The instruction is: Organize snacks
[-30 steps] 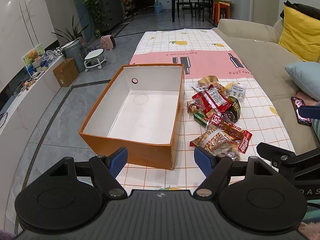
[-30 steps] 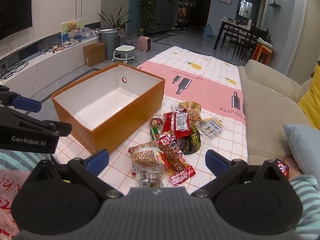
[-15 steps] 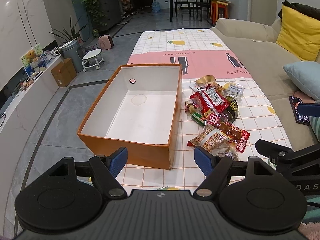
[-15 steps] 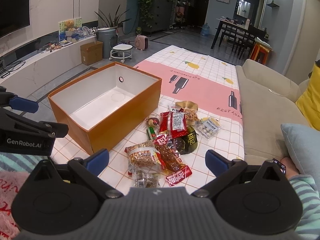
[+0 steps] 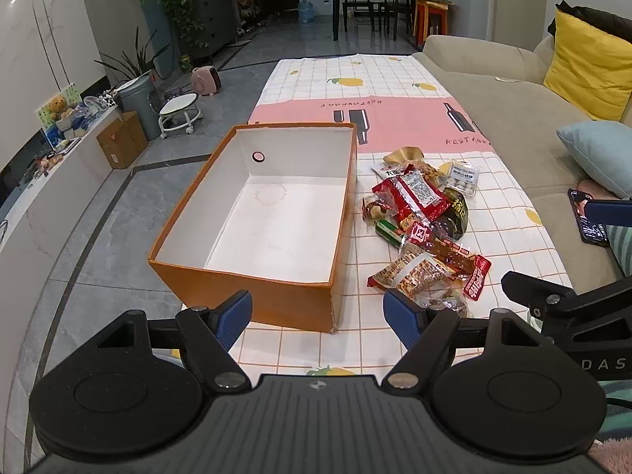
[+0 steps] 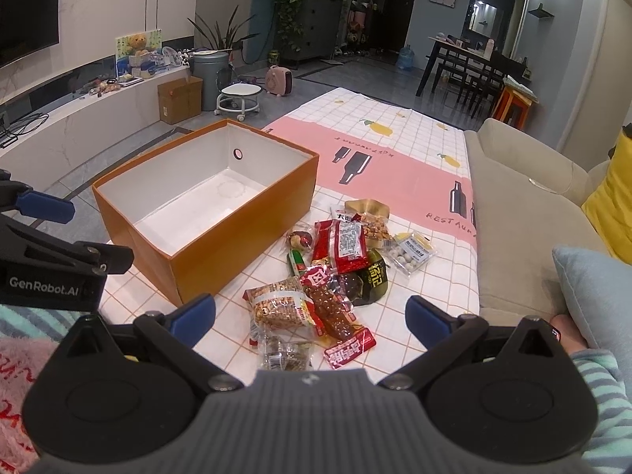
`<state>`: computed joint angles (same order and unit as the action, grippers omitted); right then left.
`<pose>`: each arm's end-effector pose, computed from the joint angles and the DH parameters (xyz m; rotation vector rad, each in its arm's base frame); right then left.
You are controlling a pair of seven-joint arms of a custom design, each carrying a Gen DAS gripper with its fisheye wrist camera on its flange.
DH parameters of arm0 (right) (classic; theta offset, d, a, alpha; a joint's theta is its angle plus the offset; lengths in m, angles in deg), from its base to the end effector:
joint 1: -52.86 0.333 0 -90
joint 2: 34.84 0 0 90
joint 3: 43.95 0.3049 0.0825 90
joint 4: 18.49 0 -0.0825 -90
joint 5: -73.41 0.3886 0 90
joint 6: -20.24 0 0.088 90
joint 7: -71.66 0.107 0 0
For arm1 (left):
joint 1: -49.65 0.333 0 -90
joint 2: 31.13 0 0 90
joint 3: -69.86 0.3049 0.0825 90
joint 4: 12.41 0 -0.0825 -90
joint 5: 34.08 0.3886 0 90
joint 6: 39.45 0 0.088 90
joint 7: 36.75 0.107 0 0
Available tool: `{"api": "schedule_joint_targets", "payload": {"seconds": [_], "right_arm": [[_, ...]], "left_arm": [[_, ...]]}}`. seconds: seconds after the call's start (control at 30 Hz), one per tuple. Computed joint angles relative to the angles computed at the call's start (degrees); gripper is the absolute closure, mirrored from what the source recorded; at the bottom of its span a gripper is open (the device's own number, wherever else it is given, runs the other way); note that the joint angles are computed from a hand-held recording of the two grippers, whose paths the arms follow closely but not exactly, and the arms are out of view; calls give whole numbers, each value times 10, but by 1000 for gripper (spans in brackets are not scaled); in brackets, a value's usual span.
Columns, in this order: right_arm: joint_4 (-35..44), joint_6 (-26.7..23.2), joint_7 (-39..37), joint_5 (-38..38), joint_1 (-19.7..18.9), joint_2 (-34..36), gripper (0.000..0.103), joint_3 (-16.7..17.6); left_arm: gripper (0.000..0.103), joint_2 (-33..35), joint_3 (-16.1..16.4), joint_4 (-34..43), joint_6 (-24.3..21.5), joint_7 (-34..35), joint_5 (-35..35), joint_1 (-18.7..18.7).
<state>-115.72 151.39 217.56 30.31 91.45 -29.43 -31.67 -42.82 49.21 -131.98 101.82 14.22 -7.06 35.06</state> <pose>0.4185 0.4811 0.5792 -1.9649 1.4966 -0.7569 0.4412 -0.3278 0.5588 -1.5718 1.9916 -0.6344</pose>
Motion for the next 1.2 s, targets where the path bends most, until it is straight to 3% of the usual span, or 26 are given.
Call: {"api": "schedule_joint_targets", "payload": {"seconds": [0.33, 0.67, 0.9, 1.0, 1.2], "right_arm": [[6, -5, -5, 5, 2, 6, 4, -2], [-19, 30, 11, -2, -6, 3, 4, -8], [-49, 51, 15, -2, -23, 1, 25, -15], [-61, 59, 8, 15, -34, 4, 35, -18], [-73, 84, -37, 61, -55, 23, 40, -26]], "left_arm": [[14, 10, 5, 3, 6, 13, -17, -4], [21, 32, 16, 2, 61, 76, -43, -10], [39, 74, 39, 18, 109, 229, -176, -34], [39, 99, 41, 34, 120, 297, -201, -40], [39, 171, 44, 96, 108, 405, -216, -55]]}}
